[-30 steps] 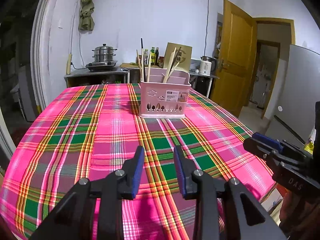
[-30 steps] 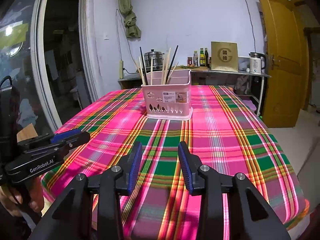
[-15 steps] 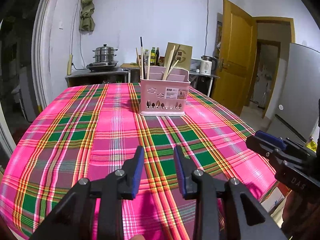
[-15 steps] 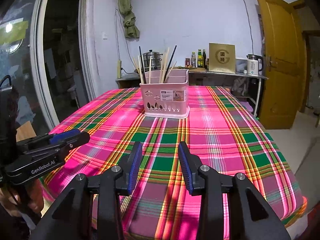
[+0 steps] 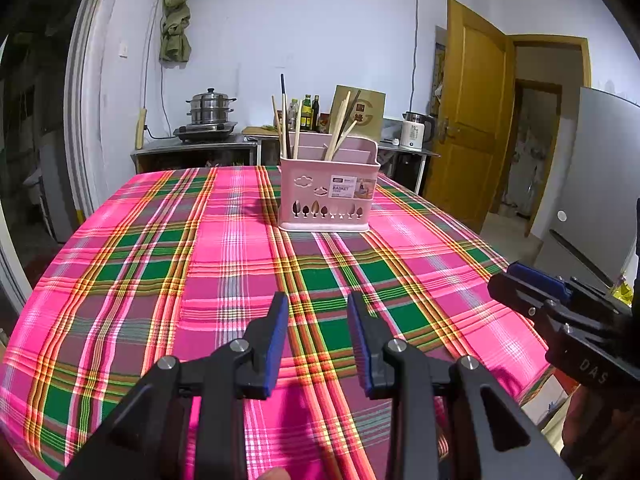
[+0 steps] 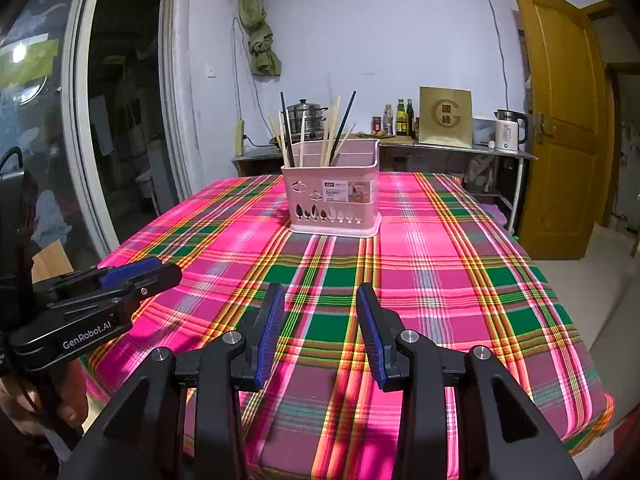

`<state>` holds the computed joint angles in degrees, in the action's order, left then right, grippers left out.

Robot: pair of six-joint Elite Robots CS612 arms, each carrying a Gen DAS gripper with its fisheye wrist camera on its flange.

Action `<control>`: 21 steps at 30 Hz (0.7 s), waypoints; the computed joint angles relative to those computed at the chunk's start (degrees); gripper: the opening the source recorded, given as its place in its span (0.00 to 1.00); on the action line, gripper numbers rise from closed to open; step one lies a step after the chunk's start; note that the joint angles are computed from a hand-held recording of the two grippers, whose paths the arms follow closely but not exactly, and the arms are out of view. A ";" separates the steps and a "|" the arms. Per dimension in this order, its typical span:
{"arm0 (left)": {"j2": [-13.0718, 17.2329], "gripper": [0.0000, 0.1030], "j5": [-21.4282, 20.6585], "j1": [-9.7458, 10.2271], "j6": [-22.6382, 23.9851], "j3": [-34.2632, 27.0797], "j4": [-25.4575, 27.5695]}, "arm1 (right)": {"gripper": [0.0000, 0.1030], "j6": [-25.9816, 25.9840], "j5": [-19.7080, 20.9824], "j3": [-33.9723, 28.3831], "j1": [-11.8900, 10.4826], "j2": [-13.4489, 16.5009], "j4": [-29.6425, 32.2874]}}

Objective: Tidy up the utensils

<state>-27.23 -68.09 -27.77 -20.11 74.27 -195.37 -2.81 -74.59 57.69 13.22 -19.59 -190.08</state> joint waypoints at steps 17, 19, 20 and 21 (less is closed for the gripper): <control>-0.07 0.31 -0.17 -0.05 -0.24 0.00 0.16 | 0.37 -0.05 0.08 -0.06 0.00 0.02 0.10; -0.08 0.31 -0.01 -0.07 -0.14 0.00 0.22 | 0.37 -0.02 0.05 -0.05 0.00 0.00 0.17; -0.09 0.31 -0.11 -0.06 -0.18 0.01 0.23 | 0.37 -0.02 0.05 -0.05 0.00 0.00 0.17; -0.09 0.31 -0.11 -0.06 -0.18 0.01 0.23 | 0.37 -0.06 0.02 -0.04 0.00 0.00 0.13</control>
<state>-27.32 -68.21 -27.82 -20.29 74.28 -195.15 -2.87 -74.57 57.66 13.22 -19.59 -189.95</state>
